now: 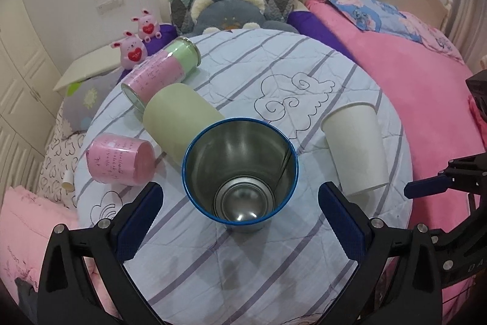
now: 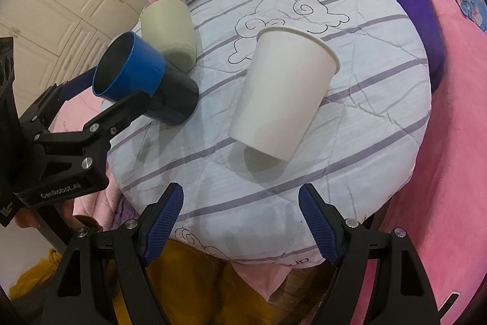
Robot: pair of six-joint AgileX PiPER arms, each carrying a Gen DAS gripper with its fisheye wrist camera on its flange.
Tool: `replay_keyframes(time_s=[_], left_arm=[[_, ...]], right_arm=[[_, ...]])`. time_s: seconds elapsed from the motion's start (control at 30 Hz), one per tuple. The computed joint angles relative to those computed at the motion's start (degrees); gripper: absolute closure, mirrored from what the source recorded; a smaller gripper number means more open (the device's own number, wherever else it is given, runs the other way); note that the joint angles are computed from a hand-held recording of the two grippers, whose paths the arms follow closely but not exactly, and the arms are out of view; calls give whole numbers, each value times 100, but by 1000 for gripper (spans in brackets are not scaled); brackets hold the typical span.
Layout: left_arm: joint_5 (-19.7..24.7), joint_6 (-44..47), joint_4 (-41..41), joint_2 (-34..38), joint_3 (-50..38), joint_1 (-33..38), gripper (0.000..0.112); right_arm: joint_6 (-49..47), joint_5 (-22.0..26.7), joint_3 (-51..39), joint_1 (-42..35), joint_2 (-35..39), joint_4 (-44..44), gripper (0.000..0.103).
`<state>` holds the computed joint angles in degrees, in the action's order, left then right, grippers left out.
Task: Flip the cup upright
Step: 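Lower the can upright onto the cover and open the left tool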
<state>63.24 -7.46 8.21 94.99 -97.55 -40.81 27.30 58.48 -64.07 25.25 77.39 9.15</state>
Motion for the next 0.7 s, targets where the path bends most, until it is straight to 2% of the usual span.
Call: replay_keyframes(time_s=[0.5, 0.7], left_arm=[[-233, -40, 92, -578, 571, -69, 9], [-518, -55, 188, -1059, 1124, -28, 9]], right_arm=[[844, 59, 12, 612, -230, -528, 24], [1663, 72, -23, 1166, -301, -1191, 24]])
